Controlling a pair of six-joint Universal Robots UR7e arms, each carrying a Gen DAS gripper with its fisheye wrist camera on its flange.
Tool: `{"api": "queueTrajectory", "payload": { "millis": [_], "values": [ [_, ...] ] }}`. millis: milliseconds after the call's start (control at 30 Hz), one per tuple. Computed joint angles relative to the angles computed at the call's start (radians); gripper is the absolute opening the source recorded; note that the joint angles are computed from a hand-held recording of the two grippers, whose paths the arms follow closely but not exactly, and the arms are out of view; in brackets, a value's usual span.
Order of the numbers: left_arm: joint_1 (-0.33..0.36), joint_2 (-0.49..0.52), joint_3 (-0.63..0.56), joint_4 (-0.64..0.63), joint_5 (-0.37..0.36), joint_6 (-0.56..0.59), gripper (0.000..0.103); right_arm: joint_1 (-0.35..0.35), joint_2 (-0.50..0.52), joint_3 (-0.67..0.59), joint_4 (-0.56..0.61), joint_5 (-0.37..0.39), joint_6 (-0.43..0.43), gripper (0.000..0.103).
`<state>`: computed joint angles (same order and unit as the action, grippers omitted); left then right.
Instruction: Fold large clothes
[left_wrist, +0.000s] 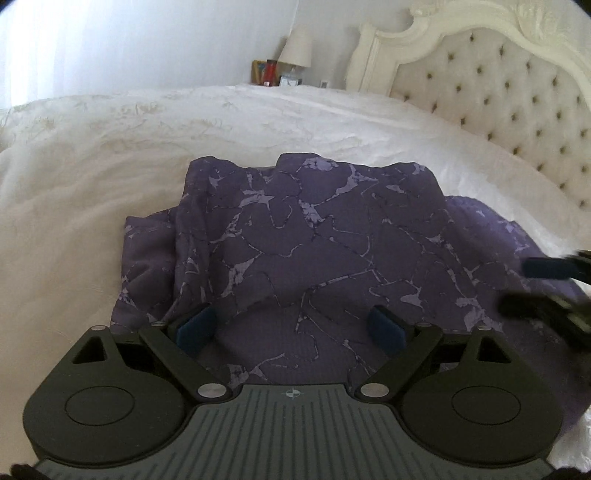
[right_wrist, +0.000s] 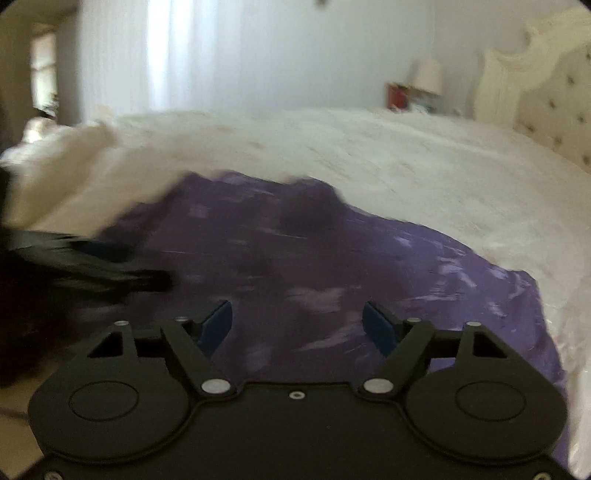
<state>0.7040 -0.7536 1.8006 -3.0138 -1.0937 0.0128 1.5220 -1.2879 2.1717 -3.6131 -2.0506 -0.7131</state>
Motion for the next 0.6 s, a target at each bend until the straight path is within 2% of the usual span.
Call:
{"api": "queueTrajectory", "payload": {
  "millis": [133, 233, 267, 333, 367, 467, 600],
  "values": [
    [-0.002, 0.016, -0.007, -0.014, 0.001, 0.012, 0.091, -0.056, 0.045, -0.137, 0.037, -0.109, 0.129, 0.075],
    [0.003, 0.014, -0.01, -0.009, -0.011, 0.006, 0.091, -0.086, 0.076, -0.222, 0.025, -0.226, 0.212, 0.08],
    [0.004, 0.012, -0.009, -0.007, -0.014, 0.004, 0.091, -0.102, 0.066, -0.229, 0.051, -0.238, 0.268, 0.081],
    [0.006, 0.011, -0.015, 0.009, -0.018, 0.001, 0.091, -0.133, 0.027, -0.216, 0.105, -0.214, 0.376, 0.081],
    [0.008, 0.009, -0.022, 0.027, -0.022, -0.002, 0.092, -0.139, 0.016, -0.207, 0.106, -0.213, 0.387, 0.081],
    [0.02, -0.001, -0.061, 0.115, -0.054, 0.002, 0.092, -0.152, -0.042, -0.16, 0.133, -0.17, 0.372, 0.081],
    [0.041, -0.05, -0.067, 0.193, -0.118, -0.014, 0.092, -0.184, -0.183, -0.039, 0.161, -0.043, 0.374, 0.084]
  ]
}}
